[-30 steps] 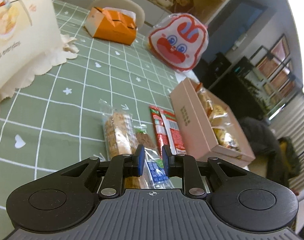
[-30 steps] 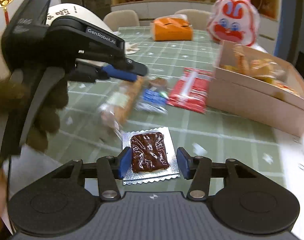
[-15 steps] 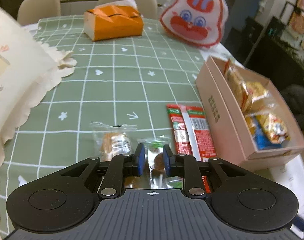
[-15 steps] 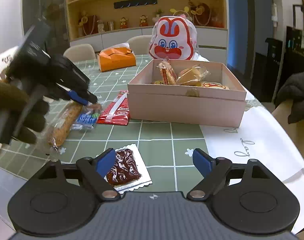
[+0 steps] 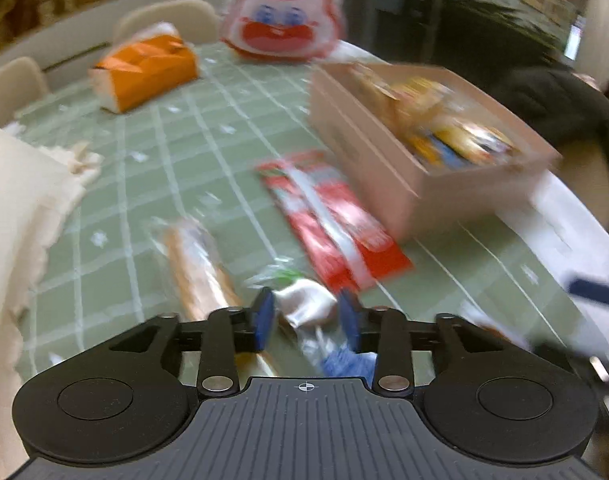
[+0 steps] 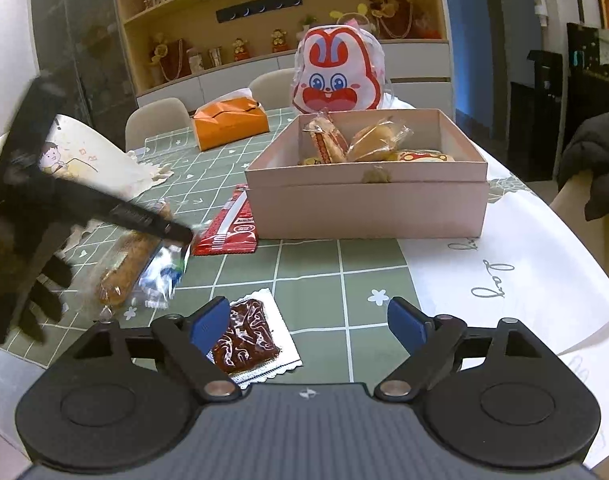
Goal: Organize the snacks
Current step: 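Grasp the chocolate square with the right tool while the left grasps a lollipop, then close the right tool on the chocolate square and lift it while the left holds the lollipop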
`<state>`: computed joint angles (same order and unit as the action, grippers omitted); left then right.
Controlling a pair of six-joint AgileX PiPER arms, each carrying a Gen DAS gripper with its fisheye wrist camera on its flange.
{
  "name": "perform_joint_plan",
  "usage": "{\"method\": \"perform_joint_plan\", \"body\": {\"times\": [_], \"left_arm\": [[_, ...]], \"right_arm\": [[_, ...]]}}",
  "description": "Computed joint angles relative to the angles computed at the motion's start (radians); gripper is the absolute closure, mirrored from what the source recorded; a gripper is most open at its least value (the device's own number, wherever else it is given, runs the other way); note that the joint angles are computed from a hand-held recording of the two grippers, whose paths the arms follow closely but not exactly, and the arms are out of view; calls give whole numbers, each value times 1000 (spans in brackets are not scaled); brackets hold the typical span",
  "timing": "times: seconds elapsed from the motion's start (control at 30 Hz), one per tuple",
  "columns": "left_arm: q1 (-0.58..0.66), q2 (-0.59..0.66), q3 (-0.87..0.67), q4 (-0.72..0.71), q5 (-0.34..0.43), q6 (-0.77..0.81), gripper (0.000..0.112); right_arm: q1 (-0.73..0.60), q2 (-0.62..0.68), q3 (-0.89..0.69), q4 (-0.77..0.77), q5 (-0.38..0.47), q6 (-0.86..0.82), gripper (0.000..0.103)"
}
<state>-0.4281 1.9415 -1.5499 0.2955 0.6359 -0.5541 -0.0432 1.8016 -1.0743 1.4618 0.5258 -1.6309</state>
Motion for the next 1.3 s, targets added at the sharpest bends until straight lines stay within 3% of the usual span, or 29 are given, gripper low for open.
{"method": "perform_joint_plan", "body": {"times": [0.1, 0.27, 0.4, 0.53, 0.63, 0.73, 0.87, 1.0, 1.1, 1.2, 1.3], "left_arm": [[-33, -57, 104, -90, -59, 99, 62], [-96, -83, 162, 54, -83, -46, 63], [-25, -94, 167, -84, -141, -64, 63], [2, -88, 171, 52, -192, -322, 65], [1, -41, 112, 40, -154, -295, 67], [-44, -11, 78, 168, -108, -323, 66], [-69, -59, 173, 149, -181, -237, 66], [-123, -130, 297, 215, -236, -269, 66], [-149, -188, 370, 209, -247, -279, 66], [-182, -227, 433, 331, -252, -414, 66], [-211, -244, 469, 456, -255, -559, 66]], "right_arm": [[2, -2, 3, 7, -6, -5, 16], [16, -1, -4, -28, -31, 27, 16], [16, -6, 5, -5, -50, 14, 16], [10, 1, -5, -21, -41, 34, 16], [10, 3, -9, -32, -41, 48, 16], [9, 6, -17, -49, -41, 70, 16], [-4, 23, -46, -106, -8, 138, 16], [-31, 41, -78, -152, 45, 202, 16], [-38, 16, -46, -127, 49, 118, 16], [-17, -43, 33, -66, 12, -81, 16], [27, -80, 72, -110, -44, -127, 16]]}}
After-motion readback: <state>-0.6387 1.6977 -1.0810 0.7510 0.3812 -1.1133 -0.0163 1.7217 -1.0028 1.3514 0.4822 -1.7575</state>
